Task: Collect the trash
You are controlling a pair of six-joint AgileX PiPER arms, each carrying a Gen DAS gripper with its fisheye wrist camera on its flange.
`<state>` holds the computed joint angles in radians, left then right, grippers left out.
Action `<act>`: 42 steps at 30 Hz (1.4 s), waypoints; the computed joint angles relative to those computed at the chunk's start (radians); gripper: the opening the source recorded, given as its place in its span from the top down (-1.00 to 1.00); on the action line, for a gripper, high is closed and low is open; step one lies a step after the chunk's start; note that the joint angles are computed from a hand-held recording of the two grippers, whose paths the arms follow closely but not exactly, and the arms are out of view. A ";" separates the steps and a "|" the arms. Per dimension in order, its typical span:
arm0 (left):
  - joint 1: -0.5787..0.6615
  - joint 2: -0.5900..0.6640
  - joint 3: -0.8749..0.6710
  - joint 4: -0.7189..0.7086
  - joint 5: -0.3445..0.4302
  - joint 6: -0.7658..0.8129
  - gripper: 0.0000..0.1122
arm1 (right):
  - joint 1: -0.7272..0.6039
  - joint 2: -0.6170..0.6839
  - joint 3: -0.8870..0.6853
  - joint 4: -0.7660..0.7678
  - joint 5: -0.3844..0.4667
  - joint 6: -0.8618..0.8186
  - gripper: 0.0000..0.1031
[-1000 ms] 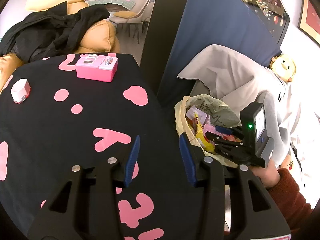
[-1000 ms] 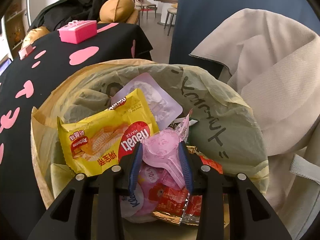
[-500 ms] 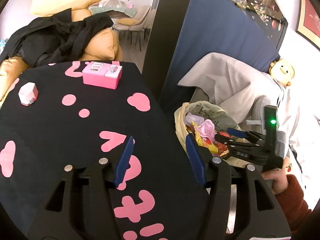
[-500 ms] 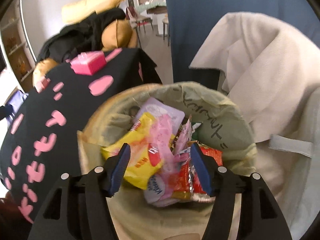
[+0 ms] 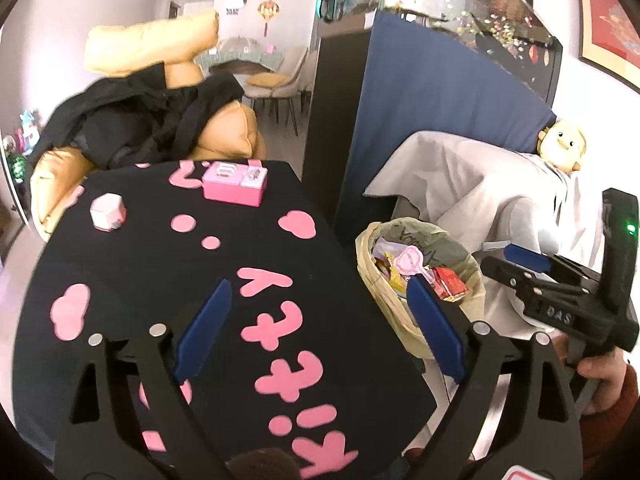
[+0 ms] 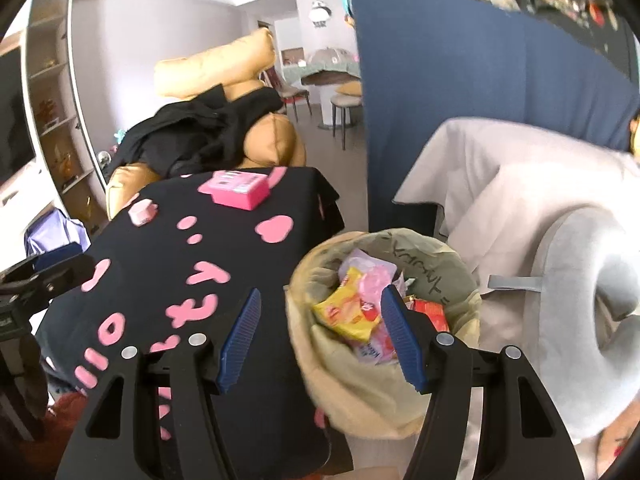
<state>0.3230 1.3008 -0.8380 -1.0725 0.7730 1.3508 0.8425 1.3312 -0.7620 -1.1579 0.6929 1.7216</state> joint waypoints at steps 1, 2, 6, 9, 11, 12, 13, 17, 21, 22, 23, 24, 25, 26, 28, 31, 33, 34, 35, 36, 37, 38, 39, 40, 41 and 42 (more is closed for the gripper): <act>0.024 -0.038 0.024 -0.009 0.006 0.015 -0.52 | 0.050 -0.006 0.000 -0.005 0.039 0.026 -0.15; 0.045 -0.068 0.042 -0.019 0.014 0.030 -0.52 | 0.087 -0.005 -0.004 -0.002 0.066 0.041 -0.15; 0.144 -0.163 0.095 -0.062 0.061 0.087 -0.52 | 0.220 0.001 -0.024 0.025 0.179 0.070 -0.15; 0.188 -0.208 0.120 -0.070 0.064 0.097 -0.52 | 0.306 -0.009 -0.027 0.019 0.225 0.114 -0.15; 0.203 -0.227 0.125 -0.054 0.062 0.078 -0.52 | 0.353 -0.006 -0.036 0.015 0.261 0.137 -0.15; 0.213 -0.236 0.128 -0.042 0.065 0.068 -0.52 | 0.376 0.000 -0.041 0.011 0.278 0.150 -0.15; 0.217 -0.245 0.130 -0.031 0.063 0.056 -0.52 | 0.394 0.004 -0.046 0.010 0.287 0.155 -0.15; 0.270 -0.285 0.147 -0.043 0.096 0.084 -0.52 | 0.458 0.042 -0.078 0.010 0.353 0.161 -0.15; 0.304 -0.309 0.152 -0.041 0.119 0.092 -0.52 | 0.479 0.045 -0.070 0.000 0.367 0.205 -0.15; 0.305 -0.309 0.151 -0.035 0.119 0.089 -0.52 | 0.483 0.044 -0.066 -0.002 0.365 0.214 -0.15; 0.308 -0.311 0.150 -0.025 0.122 0.083 -0.52 | 0.490 0.047 -0.068 -0.002 0.374 0.219 -0.15; 0.309 -0.313 0.150 -0.017 0.121 0.077 -0.52 | 0.501 0.052 -0.071 -0.006 0.393 0.225 -0.15; 0.309 -0.313 0.148 -0.013 0.120 0.074 -0.52 | 0.509 0.053 -0.072 -0.009 0.407 0.227 -0.15; 0.310 -0.315 0.148 -0.012 0.121 0.074 -0.52 | 0.520 0.053 -0.074 -0.012 0.424 0.229 -0.15; 0.313 -0.320 0.147 -0.010 0.125 0.073 -0.52 | 0.537 0.052 -0.075 -0.023 0.448 0.239 -0.15; 0.313 -0.329 0.151 -0.012 0.127 0.079 -0.52 | 0.547 0.045 -0.073 -0.030 0.466 0.246 -0.15; 0.310 -0.331 0.151 -0.011 0.125 0.080 -0.52 | 0.548 0.041 -0.072 -0.030 0.467 0.246 -0.15; 0.310 -0.331 0.151 -0.011 0.125 0.080 -0.52 | 0.550 0.041 -0.072 -0.029 0.468 0.245 -0.15; 0.308 -0.332 0.151 -0.010 0.123 0.077 -0.52 | 0.552 0.042 -0.072 -0.029 0.470 0.244 -0.15; 0.308 -0.332 0.151 -0.010 0.123 0.077 -0.52 | 0.553 0.042 -0.073 -0.029 0.471 0.245 -0.15; 0.308 -0.332 0.151 -0.010 0.123 0.077 -0.52 | 0.554 0.042 -0.072 -0.031 0.472 0.246 -0.15; 0.307 -0.334 0.152 -0.010 0.122 0.076 -0.52 | 0.556 0.041 -0.072 -0.031 0.474 0.248 -0.15; 0.309 -0.332 0.151 -0.010 0.124 0.078 -0.52 | 0.557 0.040 -0.071 -0.032 0.475 0.250 -0.15; 0.309 -0.332 0.151 -0.010 0.124 0.078 -0.52 | 0.559 0.043 -0.072 -0.032 0.477 0.253 -0.15; 0.307 -0.333 0.152 -0.008 0.122 0.075 -0.52 | 0.562 0.045 -0.073 -0.031 0.482 0.256 -0.15; 0.305 -0.334 0.151 -0.005 0.120 0.072 -0.52 | 0.561 0.045 -0.074 -0.031 0.482 0.256 -0.15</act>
